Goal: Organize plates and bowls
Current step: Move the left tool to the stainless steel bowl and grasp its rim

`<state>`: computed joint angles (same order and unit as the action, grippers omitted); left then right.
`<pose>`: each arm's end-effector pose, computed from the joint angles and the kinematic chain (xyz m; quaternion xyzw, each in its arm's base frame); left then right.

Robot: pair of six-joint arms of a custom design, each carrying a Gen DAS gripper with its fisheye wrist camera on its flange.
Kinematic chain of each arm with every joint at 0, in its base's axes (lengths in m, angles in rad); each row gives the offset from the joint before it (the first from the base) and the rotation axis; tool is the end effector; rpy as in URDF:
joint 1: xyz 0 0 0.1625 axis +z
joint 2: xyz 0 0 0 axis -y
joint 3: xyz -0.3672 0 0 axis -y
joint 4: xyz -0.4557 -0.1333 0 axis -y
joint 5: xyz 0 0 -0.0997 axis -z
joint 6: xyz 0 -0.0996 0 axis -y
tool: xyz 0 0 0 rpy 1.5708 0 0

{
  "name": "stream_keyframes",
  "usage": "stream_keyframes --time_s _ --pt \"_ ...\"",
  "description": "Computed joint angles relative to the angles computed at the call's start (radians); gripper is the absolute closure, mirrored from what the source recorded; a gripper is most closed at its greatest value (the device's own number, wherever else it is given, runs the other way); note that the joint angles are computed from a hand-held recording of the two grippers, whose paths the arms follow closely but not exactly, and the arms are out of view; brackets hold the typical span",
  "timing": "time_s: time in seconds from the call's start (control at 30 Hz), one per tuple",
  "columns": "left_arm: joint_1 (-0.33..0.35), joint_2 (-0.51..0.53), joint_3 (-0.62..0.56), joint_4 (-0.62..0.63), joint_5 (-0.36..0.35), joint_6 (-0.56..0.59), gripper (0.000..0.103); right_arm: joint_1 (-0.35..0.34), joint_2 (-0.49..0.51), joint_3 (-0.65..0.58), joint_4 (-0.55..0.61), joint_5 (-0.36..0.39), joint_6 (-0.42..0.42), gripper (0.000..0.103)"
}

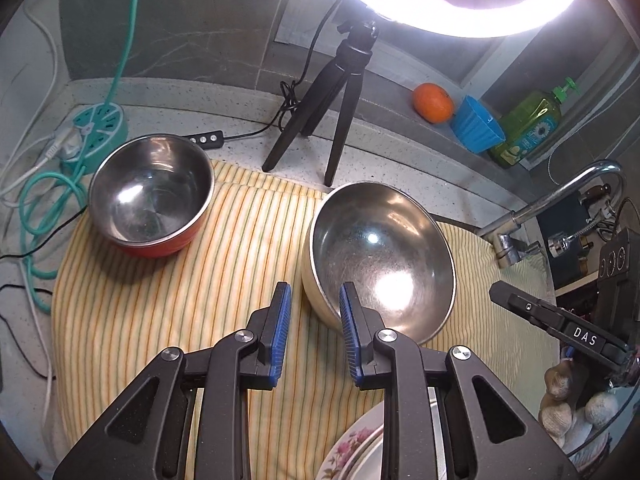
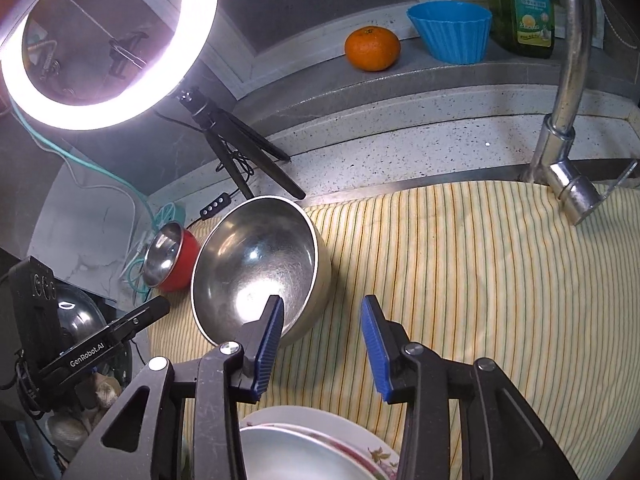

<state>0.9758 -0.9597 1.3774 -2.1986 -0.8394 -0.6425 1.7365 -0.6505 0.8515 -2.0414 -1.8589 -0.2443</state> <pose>-0.2494 -0.7250 0.2267 -0.0595 0.9276 -0.2860 0.2329 0.2455 -0.8312 0.2284 0.1807 -0.9641 0.1273 0.1474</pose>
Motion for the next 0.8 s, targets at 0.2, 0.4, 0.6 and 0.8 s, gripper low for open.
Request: stream_keyframes --time_s 0.2,0.4,0.6,0.8 --pt "0.028 0.032 -0.044 0.025 -0.030 -0.009 0.080 0.003 0.064 -0.078 0.033 -0.017 -0.013 0.073" --pt "0.044 0.048 -0.066 0.031 -0.045 -0.008 0.080 0.006 0.125 -0.153 0.071 -0.032 -0.019 0.078" --pt "0.054 0.058 -0.081 0.035 -0.061 0.004 0.081 0.006 0.164 -0.200 0.106 -0.053 -0.010 0.084" --pt "0.057 0.069 -0.091 0.035 -0.071 0.018 0.090 0.007 0.190 -0.237 0.143 -0.059 -0.003 0.090"
